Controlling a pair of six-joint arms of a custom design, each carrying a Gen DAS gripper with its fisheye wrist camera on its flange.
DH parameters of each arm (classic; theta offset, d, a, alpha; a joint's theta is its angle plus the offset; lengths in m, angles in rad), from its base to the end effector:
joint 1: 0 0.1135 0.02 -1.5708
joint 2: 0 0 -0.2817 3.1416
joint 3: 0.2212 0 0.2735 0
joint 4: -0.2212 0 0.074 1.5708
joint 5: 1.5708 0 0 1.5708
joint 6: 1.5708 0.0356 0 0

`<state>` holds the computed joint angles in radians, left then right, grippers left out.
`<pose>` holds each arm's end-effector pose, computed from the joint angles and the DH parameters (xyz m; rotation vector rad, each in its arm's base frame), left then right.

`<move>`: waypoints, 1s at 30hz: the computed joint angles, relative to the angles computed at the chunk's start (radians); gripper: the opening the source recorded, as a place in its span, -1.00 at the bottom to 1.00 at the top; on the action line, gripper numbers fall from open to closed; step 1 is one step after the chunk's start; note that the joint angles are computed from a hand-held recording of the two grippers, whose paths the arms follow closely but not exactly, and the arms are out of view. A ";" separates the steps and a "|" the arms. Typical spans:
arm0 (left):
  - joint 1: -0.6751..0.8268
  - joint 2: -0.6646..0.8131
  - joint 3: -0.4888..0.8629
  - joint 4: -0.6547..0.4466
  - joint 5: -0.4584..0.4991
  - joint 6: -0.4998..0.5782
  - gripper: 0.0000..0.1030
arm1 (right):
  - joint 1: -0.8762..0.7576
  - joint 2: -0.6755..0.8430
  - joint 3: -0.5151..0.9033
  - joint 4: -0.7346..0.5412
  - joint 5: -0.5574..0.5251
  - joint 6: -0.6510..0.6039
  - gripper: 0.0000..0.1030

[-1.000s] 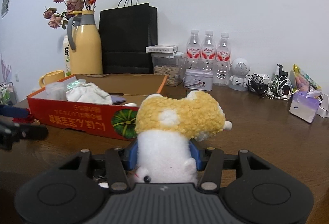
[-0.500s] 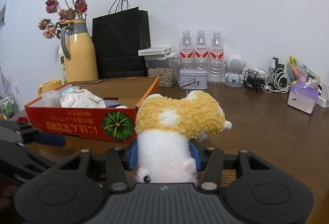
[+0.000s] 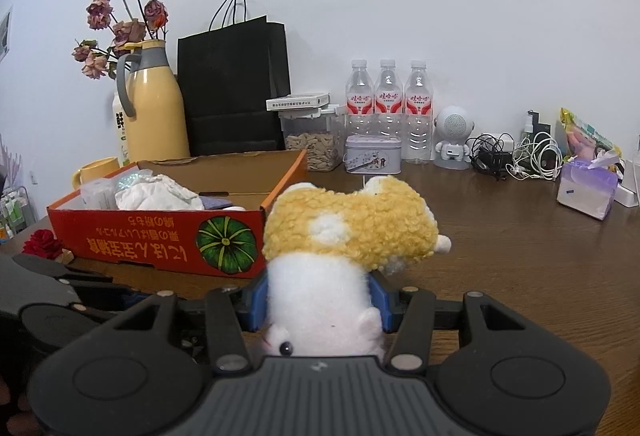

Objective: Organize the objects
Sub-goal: 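Lift the plush hamster with the right gripper while the left gripper grasps the black cable, then carry the hamster and cable into the box and open both grippers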

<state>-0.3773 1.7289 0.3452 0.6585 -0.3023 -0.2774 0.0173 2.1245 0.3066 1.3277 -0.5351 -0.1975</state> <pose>0.2398 -0.0836 0.0690 -0.0417 2.2561 -0.0010 0.2530 0.0225 0.0304 -0.5380 1.9411 0.4353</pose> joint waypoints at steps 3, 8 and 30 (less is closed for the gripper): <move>0.010 -0.016 -0.010 0.003 0.008 -0.002 -0.28 | 0.007 0.003 0.002 -0.004 0.014 -0.003 -0.05; 0.047 -0.070 -0.042 0.011 0.030 0.006 -0.28 | 0.021 0.010 0.004 -0.002 0.046 0.000 -0.05; 0.430 -0.340 -0.070 0.086 0.254 0.097 -0.28 | 0.379 -0.203 0.100 -0.204 0.281 0.020 -0.05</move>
